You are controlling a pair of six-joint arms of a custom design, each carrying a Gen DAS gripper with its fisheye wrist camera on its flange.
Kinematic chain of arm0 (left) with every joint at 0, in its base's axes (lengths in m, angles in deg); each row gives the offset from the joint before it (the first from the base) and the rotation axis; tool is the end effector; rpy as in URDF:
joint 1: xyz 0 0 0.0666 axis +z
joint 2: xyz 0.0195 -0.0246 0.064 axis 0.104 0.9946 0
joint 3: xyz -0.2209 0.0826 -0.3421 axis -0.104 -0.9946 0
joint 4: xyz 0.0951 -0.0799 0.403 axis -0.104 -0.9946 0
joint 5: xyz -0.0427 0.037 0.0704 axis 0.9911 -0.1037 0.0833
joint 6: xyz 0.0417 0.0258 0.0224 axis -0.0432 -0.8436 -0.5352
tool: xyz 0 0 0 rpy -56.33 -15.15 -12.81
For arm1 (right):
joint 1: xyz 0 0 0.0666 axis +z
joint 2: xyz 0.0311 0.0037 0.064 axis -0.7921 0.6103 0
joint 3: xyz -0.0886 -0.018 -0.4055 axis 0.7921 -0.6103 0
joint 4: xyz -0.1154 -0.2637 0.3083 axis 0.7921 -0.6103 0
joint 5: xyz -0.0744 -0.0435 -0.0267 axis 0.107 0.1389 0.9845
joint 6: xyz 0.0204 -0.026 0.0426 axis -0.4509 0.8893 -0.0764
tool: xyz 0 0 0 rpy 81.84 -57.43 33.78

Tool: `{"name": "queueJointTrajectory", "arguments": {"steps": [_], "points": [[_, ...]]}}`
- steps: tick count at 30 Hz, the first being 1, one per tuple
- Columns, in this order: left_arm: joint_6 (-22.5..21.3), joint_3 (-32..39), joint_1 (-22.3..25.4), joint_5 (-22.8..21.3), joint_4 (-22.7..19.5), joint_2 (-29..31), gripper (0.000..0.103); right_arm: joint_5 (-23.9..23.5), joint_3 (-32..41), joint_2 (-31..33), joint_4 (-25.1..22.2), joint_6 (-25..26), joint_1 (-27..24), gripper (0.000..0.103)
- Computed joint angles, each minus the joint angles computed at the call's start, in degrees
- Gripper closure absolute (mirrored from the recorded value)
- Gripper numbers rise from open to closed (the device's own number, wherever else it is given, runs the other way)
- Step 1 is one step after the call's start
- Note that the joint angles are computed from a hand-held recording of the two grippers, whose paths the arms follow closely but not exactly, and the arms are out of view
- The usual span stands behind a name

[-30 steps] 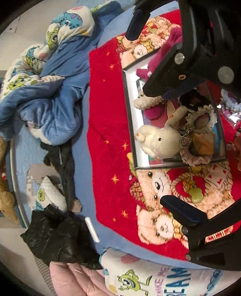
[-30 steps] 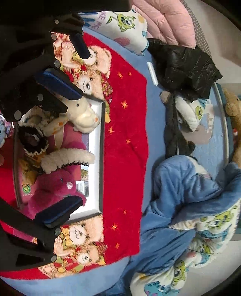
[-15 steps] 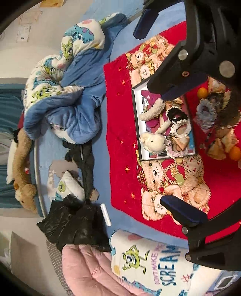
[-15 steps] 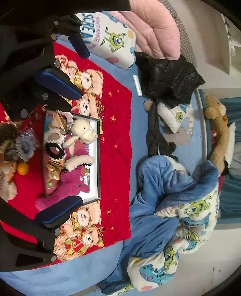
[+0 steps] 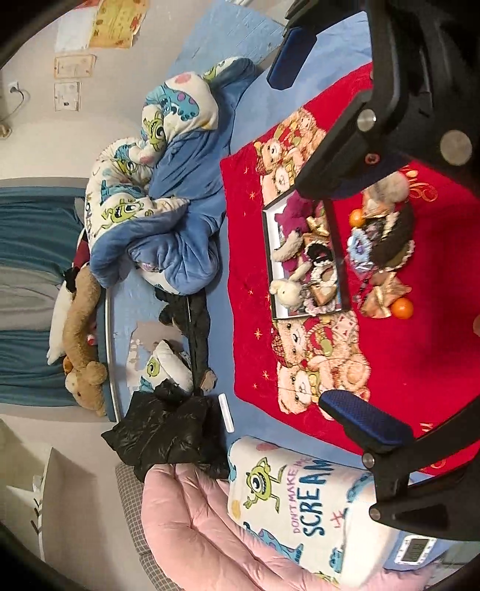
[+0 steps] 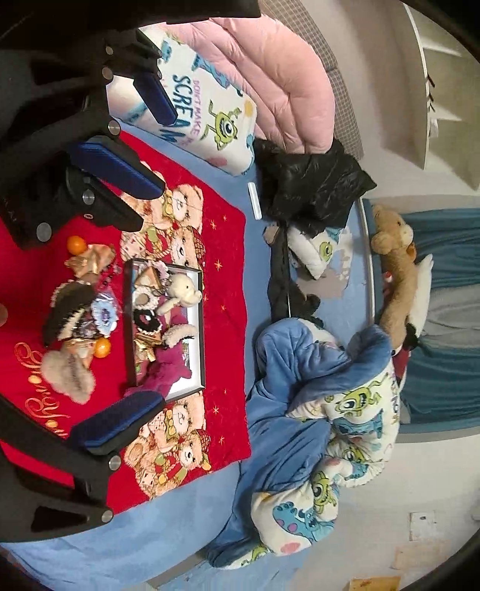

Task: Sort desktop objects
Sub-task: 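Withdraw both open tools up from the black box, then lower the right tool to the brown fuzzy clip while the left approaches a tangerine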

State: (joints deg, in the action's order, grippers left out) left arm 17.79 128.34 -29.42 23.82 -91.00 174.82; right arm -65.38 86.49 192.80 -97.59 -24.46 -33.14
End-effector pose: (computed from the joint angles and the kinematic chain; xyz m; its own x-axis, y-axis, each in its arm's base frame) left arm 0.5472 -0.3651 0.6244 -0.5531 -0.1197 -0.8245 -0.1485 0.9879 -0.0438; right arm 0.6073 0.2125 0.6310 -0.5354 -0.1636 -0.8286 -0.3346 0.9419 0.0302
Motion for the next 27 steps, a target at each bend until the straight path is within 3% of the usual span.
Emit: {"name": "queueJointTrajectory", "arguments": {"steps": [5, 12, 20, 27], "points": [[2.85, -11.36, -3.03, -1.98, 3.42, -6.90, 0.000, 0.88, -12.67, -8.79, 5.29, 0.85, 0.73, 0.000], [6.71, -25.62, -6.27, -2.97, 10.20, -13.68, 0.000, 1.04, -29.14, -18.90, 13.72, -2.18, 1.33, 0.000], [7.97, -33.18, -5.42, -0.07, 14.62, -15.58, 0.000, -2.34, -36.59, -22.26, 18.72, -4.39, -0.76, 0.000], [7.11, -35.85, -3.10, 2.03, 19.68, -13.96, 0.000, -9.15, -37.92, -19.71, 21.48, -2.51, -2.64, 0.000]]}}
